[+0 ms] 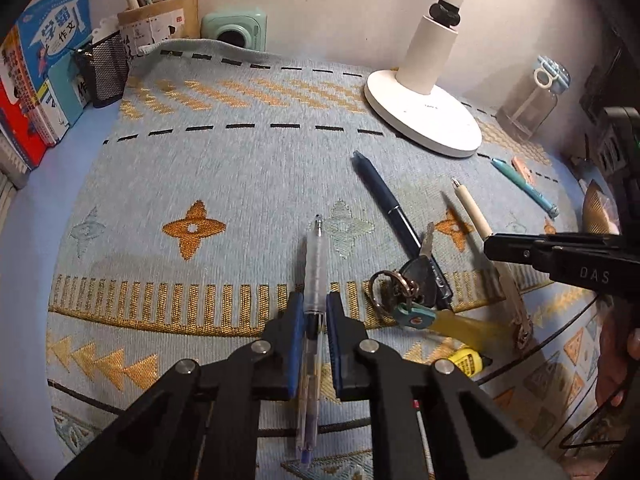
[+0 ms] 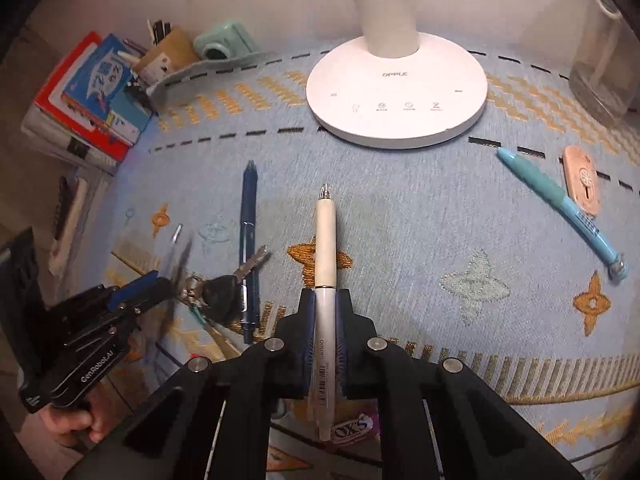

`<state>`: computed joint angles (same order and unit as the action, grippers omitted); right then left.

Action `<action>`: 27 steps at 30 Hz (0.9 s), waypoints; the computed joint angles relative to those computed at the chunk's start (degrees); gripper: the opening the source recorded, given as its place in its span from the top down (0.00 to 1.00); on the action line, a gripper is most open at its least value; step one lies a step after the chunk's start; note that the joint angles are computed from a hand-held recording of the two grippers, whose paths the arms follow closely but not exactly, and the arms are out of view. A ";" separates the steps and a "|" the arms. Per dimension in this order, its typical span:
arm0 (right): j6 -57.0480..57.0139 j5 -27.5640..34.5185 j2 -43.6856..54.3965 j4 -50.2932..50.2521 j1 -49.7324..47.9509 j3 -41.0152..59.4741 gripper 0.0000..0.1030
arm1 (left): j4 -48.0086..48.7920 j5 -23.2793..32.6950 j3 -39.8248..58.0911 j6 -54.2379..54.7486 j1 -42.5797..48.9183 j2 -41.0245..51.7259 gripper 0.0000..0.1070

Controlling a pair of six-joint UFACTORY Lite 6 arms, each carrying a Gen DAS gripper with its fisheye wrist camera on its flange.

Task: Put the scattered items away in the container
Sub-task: 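Grasp the clear ballpoint pen with the left tool while the right tool holds the white marker, then carry the clear pen and white marker over the bowl and open both tools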

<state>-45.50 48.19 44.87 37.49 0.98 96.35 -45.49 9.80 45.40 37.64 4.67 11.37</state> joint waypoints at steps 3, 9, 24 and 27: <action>-2.87 3.06 -3.70 2.67 -4.15 -1.58 0.90 | 0.75 2.42 -0.38 -3.04 0.08 -4.14 0.92; -6.80 6.78 -10.41 6.27 -10.60 -4.94 0.90 | 10.06 5.01 2.57 -17.71 -4.67 -9.81 0.92; -9.85 21.11 -8.08 6.73 -34.83 9.42 0.89 | 43.71 9.94 32.59 -59.32 -32.48 7.10 0.92; -8.94 25.03 -3.42 6.76 -39.12 18.13 0.89 | 46.65 12.56 42.11 -62.80 -36.74 13.41 0.92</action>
